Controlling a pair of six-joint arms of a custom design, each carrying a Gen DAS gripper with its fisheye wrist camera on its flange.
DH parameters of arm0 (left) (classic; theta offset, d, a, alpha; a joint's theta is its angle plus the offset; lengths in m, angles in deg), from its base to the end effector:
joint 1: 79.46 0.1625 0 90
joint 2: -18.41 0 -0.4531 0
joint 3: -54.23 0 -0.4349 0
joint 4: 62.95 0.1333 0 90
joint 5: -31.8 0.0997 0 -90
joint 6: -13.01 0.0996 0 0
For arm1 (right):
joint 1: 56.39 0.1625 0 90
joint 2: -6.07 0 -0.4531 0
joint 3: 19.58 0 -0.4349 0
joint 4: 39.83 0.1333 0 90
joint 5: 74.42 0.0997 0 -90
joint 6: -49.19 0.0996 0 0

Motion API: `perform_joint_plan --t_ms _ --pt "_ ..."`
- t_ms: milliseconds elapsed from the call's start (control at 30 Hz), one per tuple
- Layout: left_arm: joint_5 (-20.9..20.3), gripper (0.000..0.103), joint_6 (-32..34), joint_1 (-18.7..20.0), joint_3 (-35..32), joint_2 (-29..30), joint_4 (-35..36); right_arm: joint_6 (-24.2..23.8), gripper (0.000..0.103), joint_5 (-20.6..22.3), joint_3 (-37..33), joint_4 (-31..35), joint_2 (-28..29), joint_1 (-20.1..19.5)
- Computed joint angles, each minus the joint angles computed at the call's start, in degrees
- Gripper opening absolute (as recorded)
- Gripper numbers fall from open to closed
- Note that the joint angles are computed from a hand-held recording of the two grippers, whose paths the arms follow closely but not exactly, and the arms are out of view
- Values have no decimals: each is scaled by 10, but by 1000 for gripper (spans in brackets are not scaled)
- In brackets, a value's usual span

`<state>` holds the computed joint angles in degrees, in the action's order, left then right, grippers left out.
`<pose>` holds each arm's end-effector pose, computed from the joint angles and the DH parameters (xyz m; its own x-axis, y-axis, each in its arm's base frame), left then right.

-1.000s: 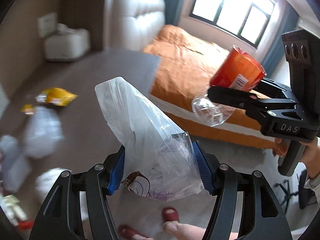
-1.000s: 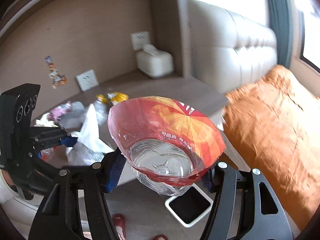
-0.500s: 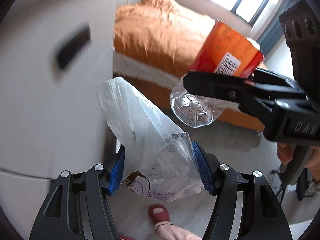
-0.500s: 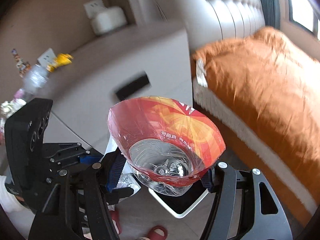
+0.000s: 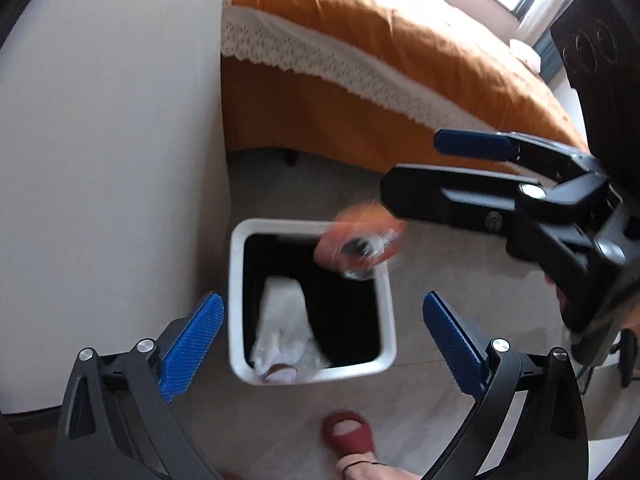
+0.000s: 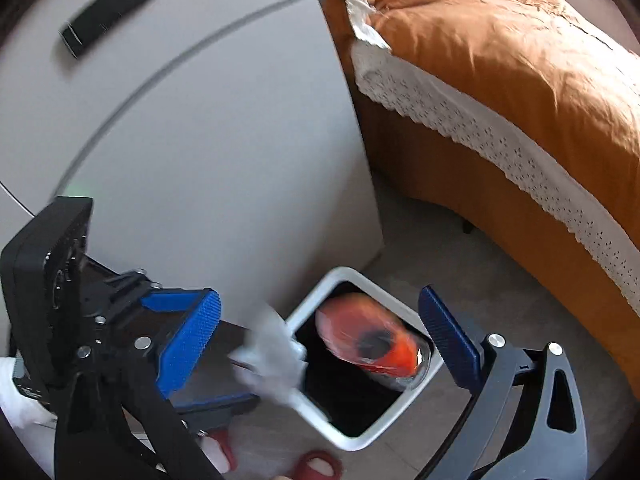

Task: Collect trash
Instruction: 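Carry both items to the white bin and open both tools to drop them, then move both open tools back over the desk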

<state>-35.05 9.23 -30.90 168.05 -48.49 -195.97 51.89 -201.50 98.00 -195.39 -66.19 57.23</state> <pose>-0.2467 -0.5400 0.1635 -0.7137 0.5779 -0.3959 0.6146 0.7877 0.0420 0.2934 -0.4882 0.2448 -0.8313 -0.0879 0.5488 -0.3371 0.8647 -0.3722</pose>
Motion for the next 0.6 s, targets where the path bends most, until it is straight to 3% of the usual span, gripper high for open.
perform_joint_plan --t_ms 67,267,600 --pt "9 98 8 6 -10 22 -16 4 98 1 9 -8 -2 -5" --pt "12 98 6 4 -9 15 -17 10 98 7 16 -11 -5 -6" --pt "17 98 -15 -33 -40 -19 21 54 98 -30 -37 61 -19 51"
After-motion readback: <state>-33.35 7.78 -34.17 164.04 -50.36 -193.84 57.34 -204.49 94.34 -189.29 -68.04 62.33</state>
